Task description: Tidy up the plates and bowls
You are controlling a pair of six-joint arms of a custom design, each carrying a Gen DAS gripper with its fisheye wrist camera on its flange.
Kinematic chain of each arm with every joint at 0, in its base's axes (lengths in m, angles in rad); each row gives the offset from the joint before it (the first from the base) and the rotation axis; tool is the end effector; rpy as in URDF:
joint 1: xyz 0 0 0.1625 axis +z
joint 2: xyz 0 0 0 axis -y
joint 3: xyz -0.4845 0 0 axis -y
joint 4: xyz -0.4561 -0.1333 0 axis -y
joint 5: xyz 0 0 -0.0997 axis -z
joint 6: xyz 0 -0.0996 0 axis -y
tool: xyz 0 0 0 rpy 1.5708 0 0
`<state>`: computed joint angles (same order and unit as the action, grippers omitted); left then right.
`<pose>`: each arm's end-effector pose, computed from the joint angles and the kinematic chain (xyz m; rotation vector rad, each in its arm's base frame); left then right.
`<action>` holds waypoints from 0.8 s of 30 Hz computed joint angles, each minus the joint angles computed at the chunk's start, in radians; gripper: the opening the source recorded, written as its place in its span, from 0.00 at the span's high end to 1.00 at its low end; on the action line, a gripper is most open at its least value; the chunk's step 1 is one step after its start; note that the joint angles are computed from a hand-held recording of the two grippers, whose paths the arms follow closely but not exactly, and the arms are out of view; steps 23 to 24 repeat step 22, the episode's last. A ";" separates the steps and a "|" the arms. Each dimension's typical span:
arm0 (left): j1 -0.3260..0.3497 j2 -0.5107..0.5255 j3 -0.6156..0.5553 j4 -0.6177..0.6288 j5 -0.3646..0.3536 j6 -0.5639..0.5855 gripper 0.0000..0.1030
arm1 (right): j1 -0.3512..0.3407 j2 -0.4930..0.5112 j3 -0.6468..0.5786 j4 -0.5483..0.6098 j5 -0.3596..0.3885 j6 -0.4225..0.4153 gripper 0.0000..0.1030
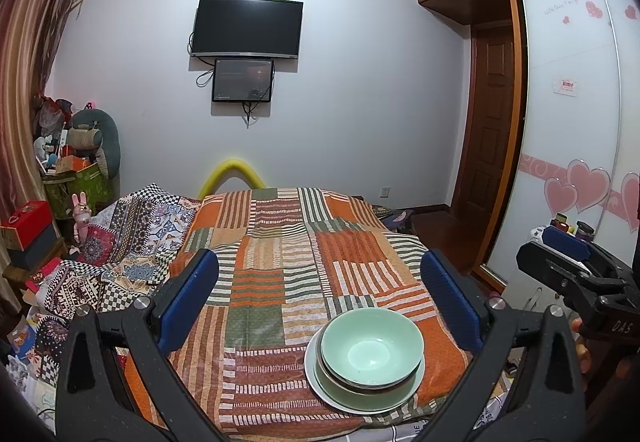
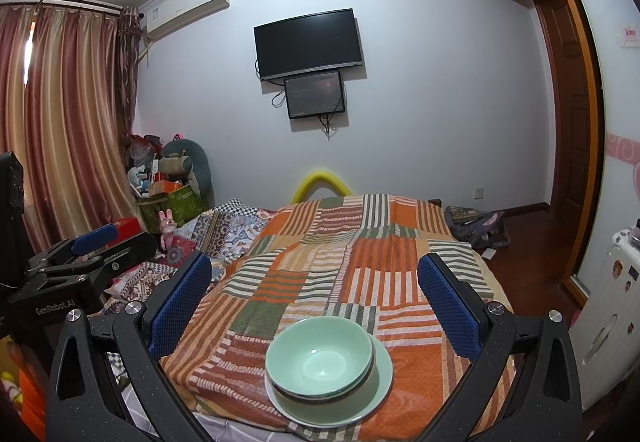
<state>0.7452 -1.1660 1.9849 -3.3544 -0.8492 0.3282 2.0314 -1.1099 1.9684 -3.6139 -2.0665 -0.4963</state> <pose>-0.3211 -0.5672 0.3141 0.8818 2.1960 -1.3938 0.3580 -0.5282 0.3106 0.6904 -2.1569 1.4920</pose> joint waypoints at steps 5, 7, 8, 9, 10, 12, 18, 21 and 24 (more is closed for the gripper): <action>0.000 0.003 -0.005 0.010 0.003 0.000 0.01 | 0.000 -0.001 -0.001 0.002 0.000 -0.002 0.00; 0.001 0.003 -0.005 0.011 0.001 -0.007 0.00 | 0.000 0.000 0.000 0.000 0.000 -0.002 0.00; 0.002 0.002 -0.006 0.020 -0.003 -0.014 0.00 | 0.000 0.000 -0.001 0.002 0.000 -0.002 0.00; 0.004 0.000 -0.006 0.028 -0.007 -0.020 0.00 | 0.000 0.001 0.000 0.000 -0.001 -0.003 0.00; 0.005 -0.001 -0.006 0.031 -0.010 -0.024 0.00 | -0.001 0.001 0.000 0.002 0.000 -0.004 0.00; 0.007 0.001 -0.009 0.031 -0.007 -0.028 0.00 | 0.000 0.002 -0.002 0.004 0.000 -0.006 0.00; 0.011 0.000 -0.011 0.033 -0.015 -0.027 0.00 | -0.003 0.003 -0.004 0.011 0.000 -0.003 0.00; 0.013 -0.003 -0.012 0.042 -0.027 -0.031 0.00 | -0.007 0.002 -0.003 0.015 0.002 -0.002 0.00; 0.014 -0.003 -0.013 0.043 -0.029 -0.030 0.00 | -0.007 0.002 -0.003 0.017 0.002 -0.002 0.00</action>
